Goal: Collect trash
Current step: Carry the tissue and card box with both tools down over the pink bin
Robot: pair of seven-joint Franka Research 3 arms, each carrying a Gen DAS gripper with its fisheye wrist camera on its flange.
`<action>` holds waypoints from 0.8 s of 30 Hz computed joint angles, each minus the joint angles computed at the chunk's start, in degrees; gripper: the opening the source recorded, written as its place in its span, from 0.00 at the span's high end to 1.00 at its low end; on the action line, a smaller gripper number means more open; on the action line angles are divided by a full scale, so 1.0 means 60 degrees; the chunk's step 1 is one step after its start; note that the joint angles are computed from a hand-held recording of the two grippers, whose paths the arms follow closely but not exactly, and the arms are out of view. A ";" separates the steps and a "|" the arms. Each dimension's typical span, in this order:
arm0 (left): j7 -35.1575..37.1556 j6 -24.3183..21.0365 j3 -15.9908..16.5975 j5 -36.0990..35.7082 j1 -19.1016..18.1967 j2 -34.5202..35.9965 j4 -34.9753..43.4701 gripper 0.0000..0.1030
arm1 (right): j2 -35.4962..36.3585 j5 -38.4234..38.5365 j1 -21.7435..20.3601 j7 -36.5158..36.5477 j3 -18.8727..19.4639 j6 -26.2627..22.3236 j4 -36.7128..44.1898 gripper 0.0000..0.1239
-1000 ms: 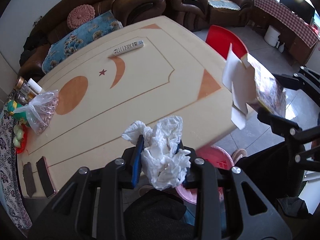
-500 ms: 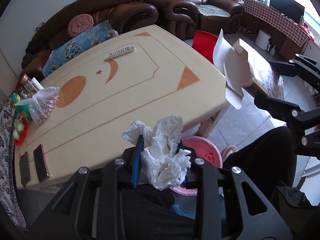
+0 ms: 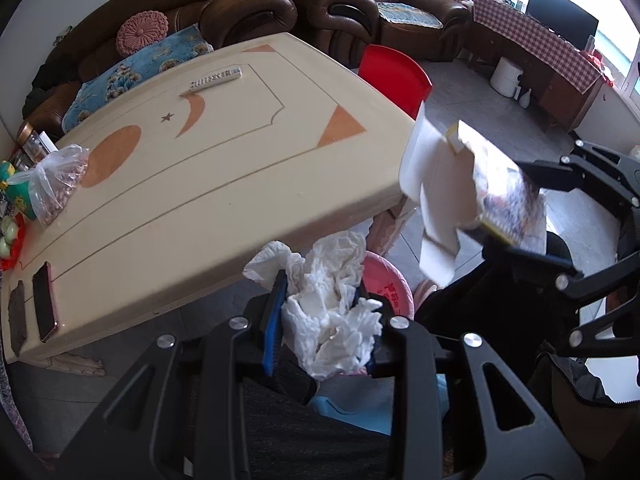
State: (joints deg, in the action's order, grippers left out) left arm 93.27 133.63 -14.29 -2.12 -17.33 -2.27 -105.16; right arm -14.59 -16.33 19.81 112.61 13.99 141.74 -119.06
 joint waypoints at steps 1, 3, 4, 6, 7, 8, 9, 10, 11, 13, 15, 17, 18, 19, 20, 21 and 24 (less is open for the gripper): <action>0.0044 0.0027 0.0004 -0.0070 0.0000 0.0043 -0.0052 0.70 | 0.0003 0.0084 0.0030 -0.0024 -0.0017 0.0000 -0.0086 0.50; 0.0026 0.0020 -0.0001 -0.0115 0.0004 0.0122 -0.0109 0.70 | 0.0010 0.0239 0.0070 -0.0049 -0.0051 0.0007 -0.0229 0.50; 0.0043 -0.0009 0.0000 -0.0152 0.0012 0.0207 -0.0128 0.70 | 0.0003 0.0306 0.0076 -0.0048 -0.0073 0.0037 -0.0314 0.50; 0.0002 -0.0005 -0.0013 -0.0117 0.0024 0.0297 -0.0191 0.70 | 0.0007 0.0487 0.0087 -0.0031 -0.0121 0.0075 -0.0467 0.50; 0.0015 -0.0040 -0.0021 -0.0114 0.0029 0.0364 -0.0202 0.70 | 0.0037 0.0603 0.0092 -0.0044 -0.0158 0.0092 -0.0539 0.50; -0.0004 -0.0085 -0.0031 -0.0090 0.0032 0.0452 -0.0220 0.70 | 0.0055 0.0646 0.0087 -0.0043 -0.0167 0.0097 -0.0576 0.50; -0.0015 -0.0139 -0.0044 -0.0066 0.0035 0.0549 -0.0206 0.70 | 0.0108 0.0750 0.0096 -0.0090 -0.0202 0.0104 -0.0617 0.50; -0.0007 -0.0179 -0.0059 -0.0058 0.0037 0.0649 -0.0194 0.70 | 0.0157 0.0826 0.0102 -0.0117 -0.0226 0.0105 -0.0651 0.50; 0.0010 -0.0237 -0.0075 -0.0075 0.0041 0.0754 -0.0149 0.70 | 0.0192 0.0877 0.0102 -0.0136 -0.0246 0.0108 -0.0690 0.50; 0.0029 -0.0251 -0.0105 -0.0095 0.0050 0.0860 -0.0192 0.70 | 0.0313 0.1048 0.0119 -0.0198 -0.0308 0.0122 -0.0750 0.50; 0.0034 -0.0333 -0.0141 -0.0066 0.0044 0.1079 -0.0102 0.70 | 0.0427 0.1194 0.0136 -0.0275 -0.0367 0.0125 -0.0775 0.50; 0.0076 -0.0433 -0.0175 -0.0106 0.0054 0.1290 -0.0003 0.70 | 0.0533 0.1348 0.0156 -0.0362 -0.0433 0.0137 -0.0782 0.50; 0.0098 -0.0475 -0.0189 -0.0108 0.0059 0.1387 0.0044 0.70 | 0.0626 0.1447 0.0167 -0.0426 -0.0473 0.0157 -0.0783 0.50; 0.0118 -0.0507 -0.0205 -0.0106 0.0064 0.1470 0.0080 0.70 | 0.0683 0.1508 0.0177 -0.0462 -0.0497 0.0162 -0.0785 0.50; 0.0133 -0.0550 -0.0218 -0.0101 0.0067 0.1580 0.0131 0.70 | 0.0770 0.1549 0.0184 -0.0493 -0.0517 0.0160 -0.0775 0.50; 0.0120 -0.0591 -0.0231 -0.0083 0.0066 0.1694 0.0198 0.70 | 0.0848 0.1571 0.0192 -0.0519 -0.0534 0.0173 -0.0767 0.50; 0.0127 -0.0706 -0.0269 -0.0085 0.0090 0.2029 0.0339 0.70 | 0.1102 0.1762 0.0229 -0.0670 -0.0630 0.0225 -0.0742 0.50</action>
